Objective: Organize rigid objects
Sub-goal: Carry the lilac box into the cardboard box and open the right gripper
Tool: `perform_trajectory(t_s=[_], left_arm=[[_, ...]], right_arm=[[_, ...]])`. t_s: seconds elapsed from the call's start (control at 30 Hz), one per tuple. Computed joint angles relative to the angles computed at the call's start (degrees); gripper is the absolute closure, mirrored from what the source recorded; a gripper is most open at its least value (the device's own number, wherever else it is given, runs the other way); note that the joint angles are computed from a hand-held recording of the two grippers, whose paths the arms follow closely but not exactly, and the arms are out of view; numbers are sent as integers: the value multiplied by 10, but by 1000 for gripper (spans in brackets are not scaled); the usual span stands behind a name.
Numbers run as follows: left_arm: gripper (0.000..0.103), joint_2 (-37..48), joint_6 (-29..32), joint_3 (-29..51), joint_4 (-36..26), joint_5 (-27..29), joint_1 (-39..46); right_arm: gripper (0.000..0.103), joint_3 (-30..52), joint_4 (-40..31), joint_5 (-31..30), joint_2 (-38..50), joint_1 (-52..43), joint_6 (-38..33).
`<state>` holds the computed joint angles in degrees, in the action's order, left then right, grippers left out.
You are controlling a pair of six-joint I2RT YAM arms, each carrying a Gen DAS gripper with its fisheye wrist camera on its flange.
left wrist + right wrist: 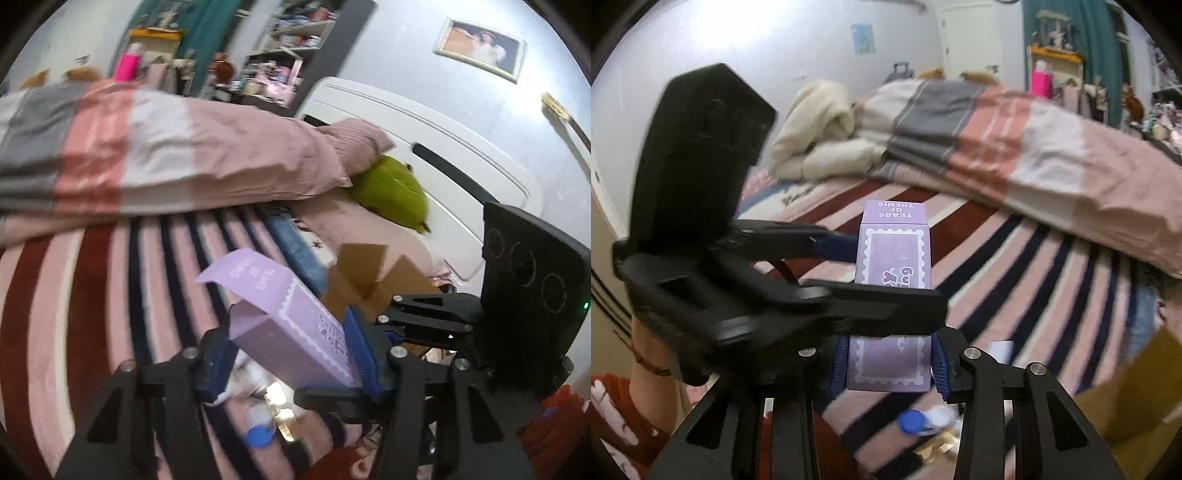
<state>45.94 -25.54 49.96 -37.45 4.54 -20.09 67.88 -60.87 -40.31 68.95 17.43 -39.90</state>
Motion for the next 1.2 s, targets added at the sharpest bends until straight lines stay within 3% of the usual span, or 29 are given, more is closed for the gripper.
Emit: perform_trajectory(t_s=[0.2,0.3,0.47,0.57,0.63,0.73,0.8,0.87,1.03,1.1,1.17,1.2], left_arm=[[57,210,5,131,56,-4,-83],[57,301,4,191,62,20,-98],[57,436,0,297,22,54,-118],[55,492,-11,342,-6,65,-124],[48,512,-12,364,-35,49,-132],[30,515,-6,372,-58,21,-143],[24,504,-3,365,-57,12,-144],[22,487,-5,357,-64,-15,-146],[18,369,-9,290,-68,-58,-131],[14,320,-10,267,-83,-90,-126],[13,250,-13,229,-104,-119,-112],[13,231,-13,218,-110,-126,-107]], right_arm=[[70,115,-127,-60,90,-193,-141],[70,171,-167,-55,143,-264,-183],[70,248,-208,-22,240,-338,-220],[70,260,-199,16,271,-349,-214],[69,246,-178,42,272,-347,-207],[69,231,-155,72,271,-344,-195],[63,213,-130,87,259,-344,-188],[50,199,-122,89,245,-342,-192],[36,174,-105,64,209,-325,-185],[27,162,-106,41,182,-319,-188],[10,149,-109,20,155,-303,-187],[8,138,-109,8,137,-291,-185]])
